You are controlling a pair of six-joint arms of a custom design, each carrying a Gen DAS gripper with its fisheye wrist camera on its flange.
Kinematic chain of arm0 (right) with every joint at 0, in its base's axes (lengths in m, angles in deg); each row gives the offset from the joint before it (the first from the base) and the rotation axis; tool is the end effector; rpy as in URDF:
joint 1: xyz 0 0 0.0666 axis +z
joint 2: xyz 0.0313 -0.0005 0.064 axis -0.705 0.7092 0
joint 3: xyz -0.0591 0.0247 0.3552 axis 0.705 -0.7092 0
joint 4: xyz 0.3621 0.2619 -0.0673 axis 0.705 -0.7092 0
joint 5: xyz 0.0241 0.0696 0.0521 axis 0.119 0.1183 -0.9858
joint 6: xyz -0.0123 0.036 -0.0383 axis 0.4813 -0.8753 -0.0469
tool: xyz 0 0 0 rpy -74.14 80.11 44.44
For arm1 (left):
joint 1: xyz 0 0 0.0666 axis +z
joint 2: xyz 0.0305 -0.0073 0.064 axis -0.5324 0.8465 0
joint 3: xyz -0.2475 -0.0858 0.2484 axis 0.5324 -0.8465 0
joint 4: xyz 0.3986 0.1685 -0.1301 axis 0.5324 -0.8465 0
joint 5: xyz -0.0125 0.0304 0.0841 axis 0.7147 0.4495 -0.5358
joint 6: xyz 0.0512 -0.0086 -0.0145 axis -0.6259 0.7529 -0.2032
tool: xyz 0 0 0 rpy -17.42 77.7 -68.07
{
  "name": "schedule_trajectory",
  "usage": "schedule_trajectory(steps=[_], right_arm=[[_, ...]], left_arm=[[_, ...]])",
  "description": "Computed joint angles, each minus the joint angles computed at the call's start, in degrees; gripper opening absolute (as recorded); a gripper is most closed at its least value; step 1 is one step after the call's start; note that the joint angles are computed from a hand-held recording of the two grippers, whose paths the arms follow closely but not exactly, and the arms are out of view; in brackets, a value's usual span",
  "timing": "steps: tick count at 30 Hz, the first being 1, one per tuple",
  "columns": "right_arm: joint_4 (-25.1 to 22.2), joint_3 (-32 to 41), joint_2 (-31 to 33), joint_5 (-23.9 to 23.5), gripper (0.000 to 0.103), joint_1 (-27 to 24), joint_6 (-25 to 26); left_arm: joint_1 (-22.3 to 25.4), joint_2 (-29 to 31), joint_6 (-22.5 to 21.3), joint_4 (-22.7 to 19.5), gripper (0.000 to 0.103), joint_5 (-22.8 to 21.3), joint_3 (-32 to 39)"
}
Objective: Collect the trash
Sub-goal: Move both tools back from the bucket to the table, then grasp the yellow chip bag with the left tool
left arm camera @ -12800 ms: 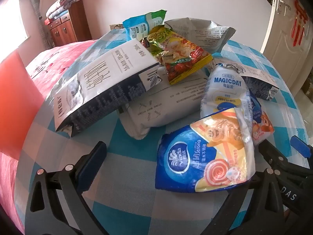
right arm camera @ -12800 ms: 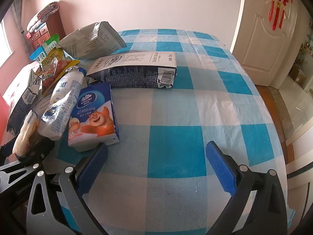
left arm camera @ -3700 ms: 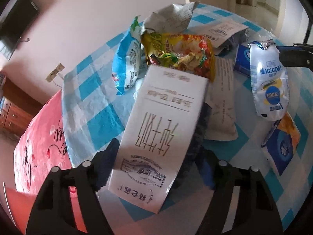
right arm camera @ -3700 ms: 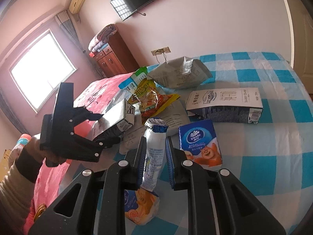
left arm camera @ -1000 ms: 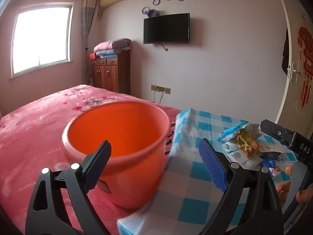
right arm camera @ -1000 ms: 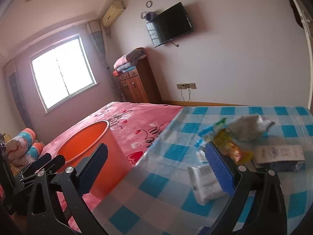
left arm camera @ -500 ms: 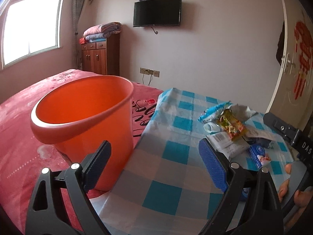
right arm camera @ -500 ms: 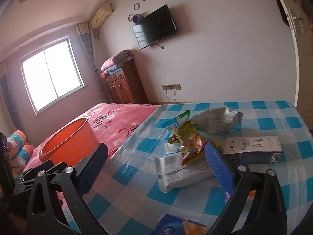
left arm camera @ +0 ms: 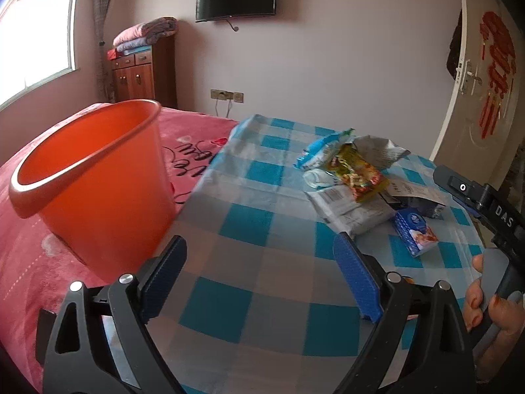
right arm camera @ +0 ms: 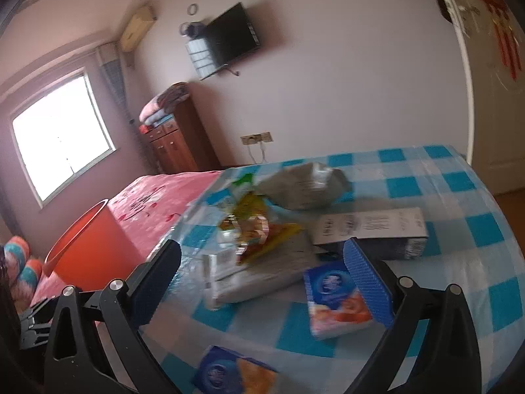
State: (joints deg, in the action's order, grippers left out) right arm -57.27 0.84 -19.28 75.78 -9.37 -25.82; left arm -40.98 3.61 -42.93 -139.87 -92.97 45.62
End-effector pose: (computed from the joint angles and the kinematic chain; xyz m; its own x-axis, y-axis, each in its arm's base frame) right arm 0.3400 0.2400 0.4956 -0.5784 0.1178 -0.8072 -0.3376 0.8663 0.3683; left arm 0.2680 -0.0316 0.5138 -0.5866 -0.2023 -0.7842 -0.2625 0.9635 -0.0521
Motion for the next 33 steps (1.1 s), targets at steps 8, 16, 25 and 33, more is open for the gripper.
schedule_trajectory(steps=[8, 16, 25, 33], right_arm=[[-1.1, -1.5, -1.1, -0.1, 0.098, -4.4, -0.3], [-4.5, -0.7, -0.6, -0.2, 0.098, -8.2, 3.1], [-7.9, 0.3, 1.7, -8.9, 0.098, -11.8, 4.2], [-10.8, 1.5, 4.2, -15.7, 0.098, -12.2, 6.0]], left_arm=[[-4.9, 3.4, 0.7, -1.0, 0.091, -2.5, 1.4], [-8.5, 7.4, 1.5, -1.1, 0.091, -4.0, 3.8], [-9.5, 16.6, 6.0, -1.8, 0.091, 0.0, 11.3], [-7.9, 26.5, 9.3, -2.3, 0.091, 3.1, 19.1]])
